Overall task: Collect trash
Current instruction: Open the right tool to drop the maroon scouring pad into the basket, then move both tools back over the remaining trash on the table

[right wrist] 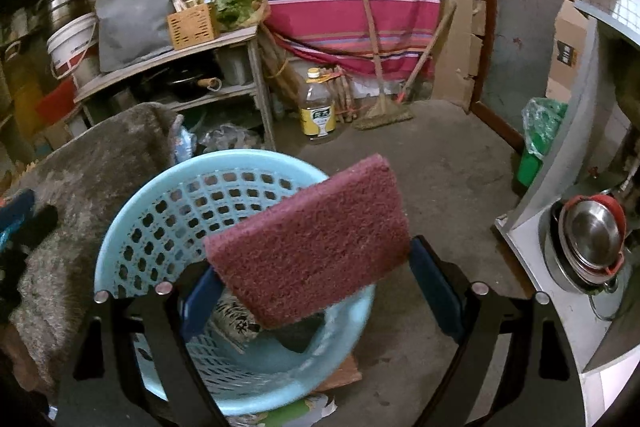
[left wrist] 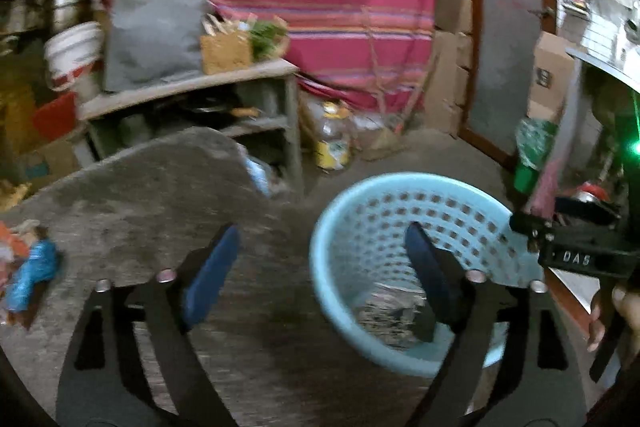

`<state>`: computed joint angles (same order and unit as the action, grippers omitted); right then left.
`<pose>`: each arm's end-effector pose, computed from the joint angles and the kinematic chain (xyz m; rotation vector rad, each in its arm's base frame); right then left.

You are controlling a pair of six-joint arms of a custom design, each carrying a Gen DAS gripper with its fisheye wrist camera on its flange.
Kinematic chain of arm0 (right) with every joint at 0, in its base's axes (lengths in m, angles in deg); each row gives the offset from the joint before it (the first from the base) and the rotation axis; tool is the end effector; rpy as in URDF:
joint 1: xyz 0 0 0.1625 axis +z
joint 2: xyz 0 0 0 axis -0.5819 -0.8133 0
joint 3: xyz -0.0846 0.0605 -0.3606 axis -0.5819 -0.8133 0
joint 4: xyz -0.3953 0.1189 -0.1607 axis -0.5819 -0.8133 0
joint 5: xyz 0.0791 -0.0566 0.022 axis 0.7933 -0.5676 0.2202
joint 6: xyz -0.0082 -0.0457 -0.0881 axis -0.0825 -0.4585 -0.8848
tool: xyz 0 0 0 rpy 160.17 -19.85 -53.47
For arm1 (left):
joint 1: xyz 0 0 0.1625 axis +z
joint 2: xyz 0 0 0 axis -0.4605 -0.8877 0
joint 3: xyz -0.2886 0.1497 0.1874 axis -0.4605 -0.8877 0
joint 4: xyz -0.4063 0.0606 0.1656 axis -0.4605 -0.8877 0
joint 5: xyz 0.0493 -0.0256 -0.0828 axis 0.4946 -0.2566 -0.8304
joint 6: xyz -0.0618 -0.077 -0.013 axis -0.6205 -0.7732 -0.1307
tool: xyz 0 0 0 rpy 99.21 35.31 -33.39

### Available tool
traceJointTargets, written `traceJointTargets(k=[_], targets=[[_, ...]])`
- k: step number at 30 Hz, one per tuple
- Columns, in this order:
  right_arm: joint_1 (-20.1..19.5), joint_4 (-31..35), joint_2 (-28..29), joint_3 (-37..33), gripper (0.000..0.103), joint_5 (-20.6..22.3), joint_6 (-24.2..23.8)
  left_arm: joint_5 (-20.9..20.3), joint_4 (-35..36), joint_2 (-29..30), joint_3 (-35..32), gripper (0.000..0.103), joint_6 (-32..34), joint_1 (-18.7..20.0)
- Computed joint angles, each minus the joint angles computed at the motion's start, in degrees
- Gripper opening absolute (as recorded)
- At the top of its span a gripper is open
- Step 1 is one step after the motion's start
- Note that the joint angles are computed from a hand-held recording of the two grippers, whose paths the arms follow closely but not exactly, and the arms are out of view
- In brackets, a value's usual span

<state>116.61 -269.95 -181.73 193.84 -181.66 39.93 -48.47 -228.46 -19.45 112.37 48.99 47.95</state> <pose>0.0322 -0.3657 0.3337 0.1004 -2.1333 1.0929 -0.3918 -0.3763 0.0153 0.8861 2.2171 -1.0471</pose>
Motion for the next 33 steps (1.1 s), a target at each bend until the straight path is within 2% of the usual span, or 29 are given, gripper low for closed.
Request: traceJointTargets(k=[1, 6, 11, 14, 16, 20, 26, 33], targets=[[0.44, -0.24, 0.76, -0.25, 0.087, -0.22, 0.2, 1.5, 0.36, -0.93, 0.71, 0.093, -0.58, -0.3], [3.87, -0.96, 6.08, -1.89, 0.087, -1.56, 1.71, 7.38, 3.69, -6.97, 4.54, 0.098, -3.7, -1.33], [7.48, -2.55, 12.48, -4.36, 0.087, -4.49, 3.18, 10.84, 7.17, -12.73, 8.06, 0.097, -6.16, -1.63], [8.86, -2.81, 15.44, -5.82, 0.088, -6.18, 4.01, 12.06, 8.61, -16.02, 10.23, 0.097, -7.25, -1.47], [10.19, -3.85, 18.07, -6.98, 0.099, -8.61, 4.65, 12.96, 10.46, -18.94, 11.8, 0.097, -8.31, -1.32], [12.26, -4.3, 21.49, -8.52, 0.099, -11.91, 6.69, 13.68, 13.35, -24.65, 14.51, 0.097, -9.85, -0.96], [16.76, -9.21, 26.27, -10.12, 0.099, -16.15, 6.98, 16.03, 17.49, -31.41, 17.6, 0.098, -11.56, -0.53], [23.38, -15.08, 29.89, -10.26, 0.099, -13.08, 6.16, 19.08, 25.05, -39.65, 20.35, 0.098, -14.38, 0.16]])
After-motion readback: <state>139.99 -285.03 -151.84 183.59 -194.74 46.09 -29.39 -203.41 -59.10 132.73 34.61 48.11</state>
